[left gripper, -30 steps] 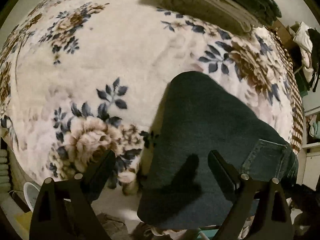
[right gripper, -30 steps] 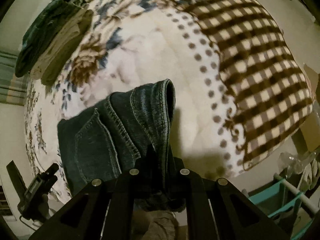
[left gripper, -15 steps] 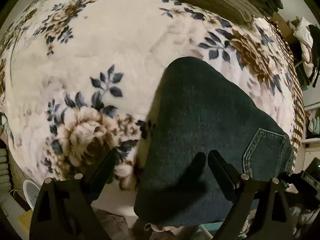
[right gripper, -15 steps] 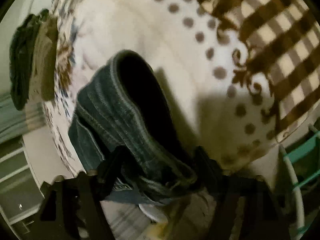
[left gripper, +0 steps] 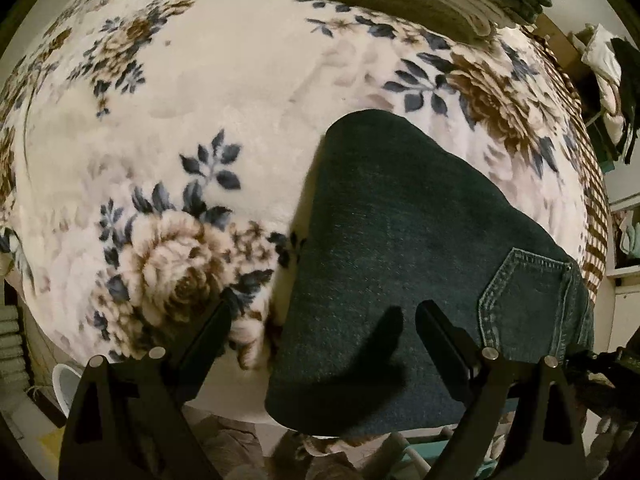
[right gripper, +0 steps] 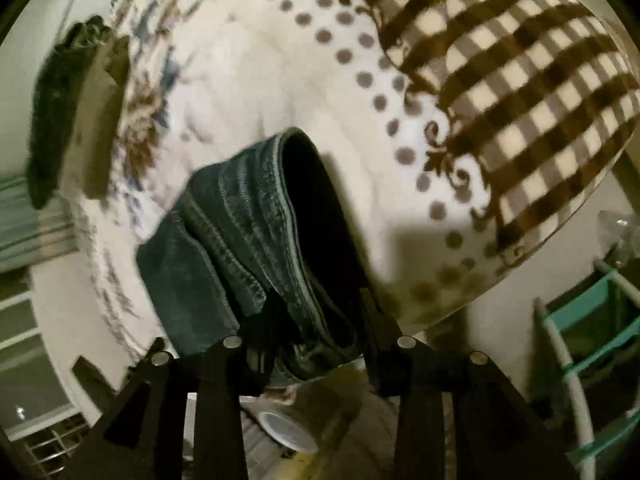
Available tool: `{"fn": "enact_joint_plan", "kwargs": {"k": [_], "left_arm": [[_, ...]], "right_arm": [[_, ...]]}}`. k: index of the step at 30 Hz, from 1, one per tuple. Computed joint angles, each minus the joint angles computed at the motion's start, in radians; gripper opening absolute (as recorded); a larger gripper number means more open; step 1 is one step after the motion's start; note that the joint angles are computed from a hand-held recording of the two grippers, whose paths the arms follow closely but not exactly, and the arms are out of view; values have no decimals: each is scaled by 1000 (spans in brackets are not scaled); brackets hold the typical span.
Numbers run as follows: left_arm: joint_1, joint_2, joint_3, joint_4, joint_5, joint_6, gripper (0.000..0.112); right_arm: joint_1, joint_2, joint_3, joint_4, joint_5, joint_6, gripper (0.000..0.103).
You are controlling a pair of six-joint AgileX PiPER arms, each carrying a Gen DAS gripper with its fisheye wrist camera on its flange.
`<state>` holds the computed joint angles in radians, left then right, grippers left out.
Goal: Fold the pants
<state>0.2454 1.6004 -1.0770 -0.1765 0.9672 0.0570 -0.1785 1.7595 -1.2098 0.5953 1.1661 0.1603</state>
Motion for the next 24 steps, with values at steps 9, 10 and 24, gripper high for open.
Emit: {"fn": "enact_joint_plan", "kwargs": {"k": [9, 10, 24], "left_arm": [[20, -10, 15, -9, 7, 22, 94], [23, -11, 16, -17, 10, 33, 94], [134, 57, 50, -266, 42, 205, 94]], "right_arm": [[103, -117, 6, -150, -38, 92, 17], [81, -106, 30, -143, -42, 87, 17], [-155, -135, 390, 303, -46, -332, 84]]}}
